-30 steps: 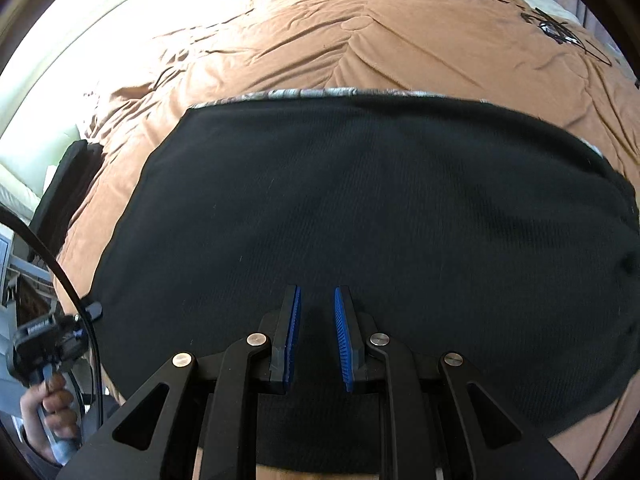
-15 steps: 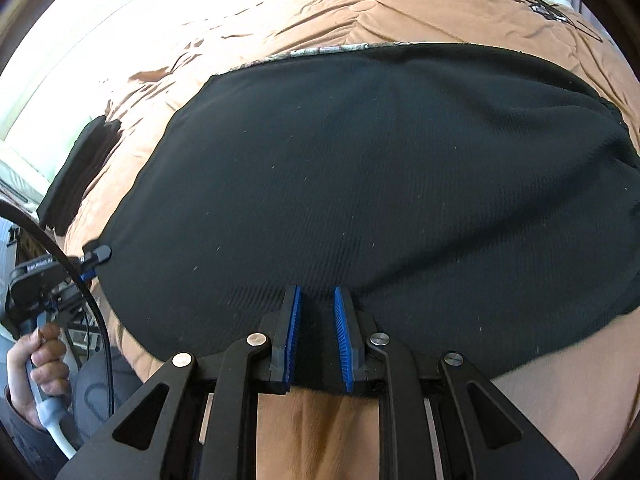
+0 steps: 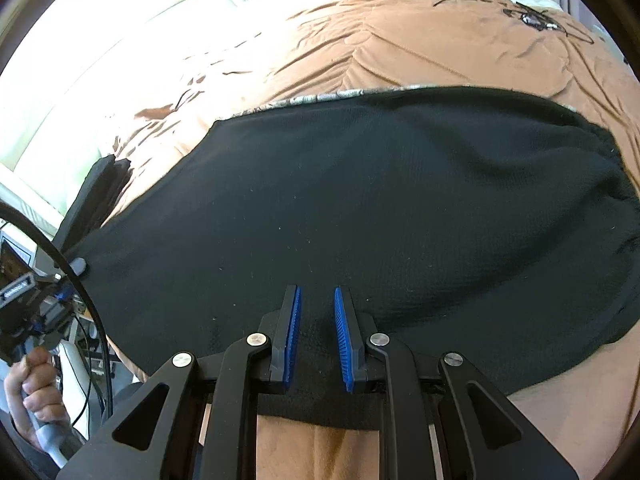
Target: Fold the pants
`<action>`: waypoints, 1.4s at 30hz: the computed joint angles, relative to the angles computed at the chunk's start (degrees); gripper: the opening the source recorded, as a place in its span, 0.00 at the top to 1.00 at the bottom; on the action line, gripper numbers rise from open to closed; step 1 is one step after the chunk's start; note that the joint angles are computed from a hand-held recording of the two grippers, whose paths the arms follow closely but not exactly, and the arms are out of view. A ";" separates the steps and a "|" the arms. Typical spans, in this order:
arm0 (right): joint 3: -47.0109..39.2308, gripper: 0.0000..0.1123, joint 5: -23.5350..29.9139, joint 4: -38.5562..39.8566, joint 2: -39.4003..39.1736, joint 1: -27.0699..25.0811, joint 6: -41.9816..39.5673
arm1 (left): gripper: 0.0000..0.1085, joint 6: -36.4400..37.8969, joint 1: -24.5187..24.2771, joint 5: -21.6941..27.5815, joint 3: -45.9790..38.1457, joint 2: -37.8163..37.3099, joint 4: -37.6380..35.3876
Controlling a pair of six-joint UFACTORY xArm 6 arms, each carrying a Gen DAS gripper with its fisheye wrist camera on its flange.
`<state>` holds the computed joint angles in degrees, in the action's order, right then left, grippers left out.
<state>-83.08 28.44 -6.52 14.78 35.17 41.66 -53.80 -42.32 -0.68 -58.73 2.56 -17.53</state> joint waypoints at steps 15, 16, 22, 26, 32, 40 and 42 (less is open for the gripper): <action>8.93 0.87 -6.38 24.15 -3.35 -0.71 -16.27 | 0.93 18.22 -2.48 1.14 -10.53 4.06 -14.26; 9.76 0.87 -6.80 25.99 -3.98 -0.83 -17.69 | 0.93 22.17 -2.97 1.39 -12.04 4.63 -18.61; 12.43 0.87 -8.94 33.04 -6.08 -0.77 -23.02 | 0.93 26.82 -3.39 4.90 -21.81 8.88 -19.40; 17.42 0.87 -12.06 36.78 -10.62 -1.82 -26.41 | 0.93 28.28 -3.63 8.15 -29.14 12.47 -18.12; 25.44 0.75 -16.43 41.49 -18.29 -4.26 -30.63 | 0.93 30.66 -4.58 14.45 -42.16 19.46 -16.93; 36.00 0.47 -23.18 39.53 -29.29 -6.46 -27.84 | 0.93 30.74 -6.62 25.25 -62.84 32.10 -14.61; 38.61 0.47 -23.74 40.64 -32.15 -6.99 -28.97 | 0.93 30.25 -7.12 28.27 -68.73 36.02 -14.29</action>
<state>-44.47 4.71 34.12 -17.37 28.18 12.69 -23.55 -49.45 27.59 -127.46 38.58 -31.82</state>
